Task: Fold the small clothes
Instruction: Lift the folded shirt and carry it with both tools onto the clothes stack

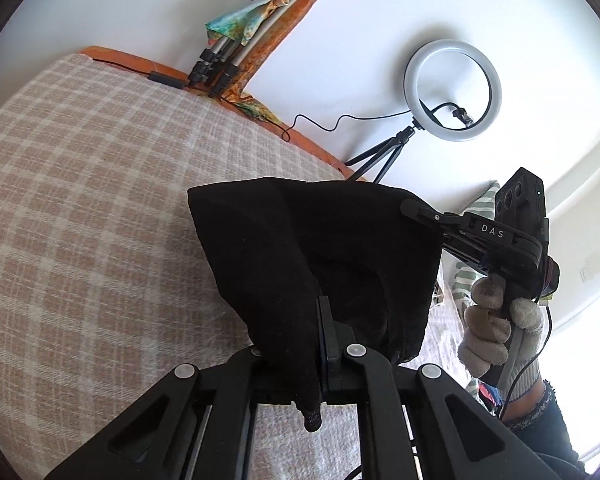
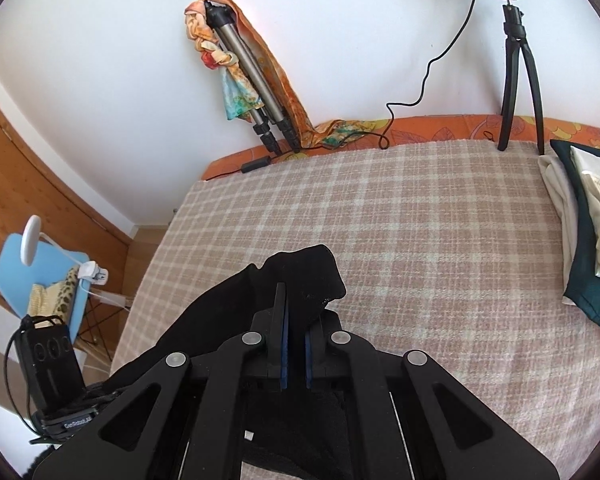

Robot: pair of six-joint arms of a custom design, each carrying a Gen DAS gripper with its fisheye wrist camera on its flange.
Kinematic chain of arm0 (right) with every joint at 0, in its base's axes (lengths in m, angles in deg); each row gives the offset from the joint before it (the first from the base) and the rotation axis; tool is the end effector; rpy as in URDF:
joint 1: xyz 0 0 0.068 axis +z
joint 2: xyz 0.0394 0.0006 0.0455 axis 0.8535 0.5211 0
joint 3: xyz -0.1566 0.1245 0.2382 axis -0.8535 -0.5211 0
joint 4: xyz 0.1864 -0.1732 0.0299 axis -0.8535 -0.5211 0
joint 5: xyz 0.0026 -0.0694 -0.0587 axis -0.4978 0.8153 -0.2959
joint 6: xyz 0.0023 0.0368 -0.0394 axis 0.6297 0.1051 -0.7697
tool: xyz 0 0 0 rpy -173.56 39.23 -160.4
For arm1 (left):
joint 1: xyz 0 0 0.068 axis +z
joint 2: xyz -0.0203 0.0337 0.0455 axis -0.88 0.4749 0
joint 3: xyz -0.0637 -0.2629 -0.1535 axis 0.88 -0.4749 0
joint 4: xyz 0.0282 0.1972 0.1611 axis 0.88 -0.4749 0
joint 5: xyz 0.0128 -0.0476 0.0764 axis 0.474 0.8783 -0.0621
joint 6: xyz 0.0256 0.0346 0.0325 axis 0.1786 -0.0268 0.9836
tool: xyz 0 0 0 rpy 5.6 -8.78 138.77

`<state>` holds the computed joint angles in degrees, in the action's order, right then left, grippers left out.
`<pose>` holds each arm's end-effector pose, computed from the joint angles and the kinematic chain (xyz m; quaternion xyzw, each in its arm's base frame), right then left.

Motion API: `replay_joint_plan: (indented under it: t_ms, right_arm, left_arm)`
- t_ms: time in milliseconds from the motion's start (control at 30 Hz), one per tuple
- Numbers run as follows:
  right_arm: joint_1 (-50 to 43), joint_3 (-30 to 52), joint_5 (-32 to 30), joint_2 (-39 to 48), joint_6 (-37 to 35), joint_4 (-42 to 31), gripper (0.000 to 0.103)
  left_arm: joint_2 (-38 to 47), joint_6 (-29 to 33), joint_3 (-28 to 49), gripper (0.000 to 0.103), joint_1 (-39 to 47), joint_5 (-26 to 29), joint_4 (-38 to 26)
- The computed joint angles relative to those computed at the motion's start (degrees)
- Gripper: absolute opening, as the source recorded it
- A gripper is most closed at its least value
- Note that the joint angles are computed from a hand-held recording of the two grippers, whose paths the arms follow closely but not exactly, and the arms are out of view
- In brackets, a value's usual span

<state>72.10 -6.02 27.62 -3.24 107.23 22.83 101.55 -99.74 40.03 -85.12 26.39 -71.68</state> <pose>0.1263 0.0360 0.2717 0.1688 0.9300 0.2009 0.2574 0.1963 -0.1082 0.2382 0.1267 0.8820 -0.4013 0.2119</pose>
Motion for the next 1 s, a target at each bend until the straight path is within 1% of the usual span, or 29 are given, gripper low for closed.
replay_joint_plan:
  t_ms: [100,167,267,367,467,533,633,700,800,1000]
  right_arm:
    - [-11.75,1.87,-5.45,-3.19,-8.82,-6.44,0.004]
    - [-22.49,3.85,-10.58,-3.86,-17.53,-11.17,0.004]
    - [-40.31,7.22,-18.74,-2.62,-33.04,-18.53,0.004]
    - [-57.06,10.98,-25.01,1.11,-49.6,-25.95,0.004]
    - [-70.84,14.71,-28.73,6.2,-64.4,-32.1,0.004]
    - [-77.95,17.26,-30.13,10.23,-72.03,-34.64,0.004]
    - [-86.8,21.9,-31.73,17.24,-80.93,-37.44,0.004]
    - [-90.24,24.8,-32.18,21.46,-84.09,-37.84,0.004]
    - [-93.65,29.04,-32.51,27.05,-86.75,-37.18,0.004]
    - [-96.99,38.37,-32.42,37.57,-88.62,-34.82,0.004]
  left_arm:
    - [1.54,-4.65,1.58,0.004,-7.47,-4.0,3.43]
    - [2.95,-7.12,3.16,0.004,-12.31,-6.9,5.24]
    - [6.05,-9.77,6.44,0.004,-19.04,-11.04,7.27]
    - [10.32,-11.22,11.02,0.004,-24.15,-14.12,8.47]
    - [15.35,-12.04,16.82,0.004,-28.11,-16.58,8.95]
    - [18.68,-12.19,20.94,0.004,-30.51,-18.37,8.97]
    - [24.14,-11.89,28.01,0.004,-33.57,-20.46,7.82]
    - [27.81,-11.4,33.21,0.004,-35.13,-21.49,6.46]
    - [33.23,-10.52,41.13,0.004,-37.11,-22.92,4.4]
    - [45.38,-8.8,58.65,0.004,-40.57,-25.69,-0.84]
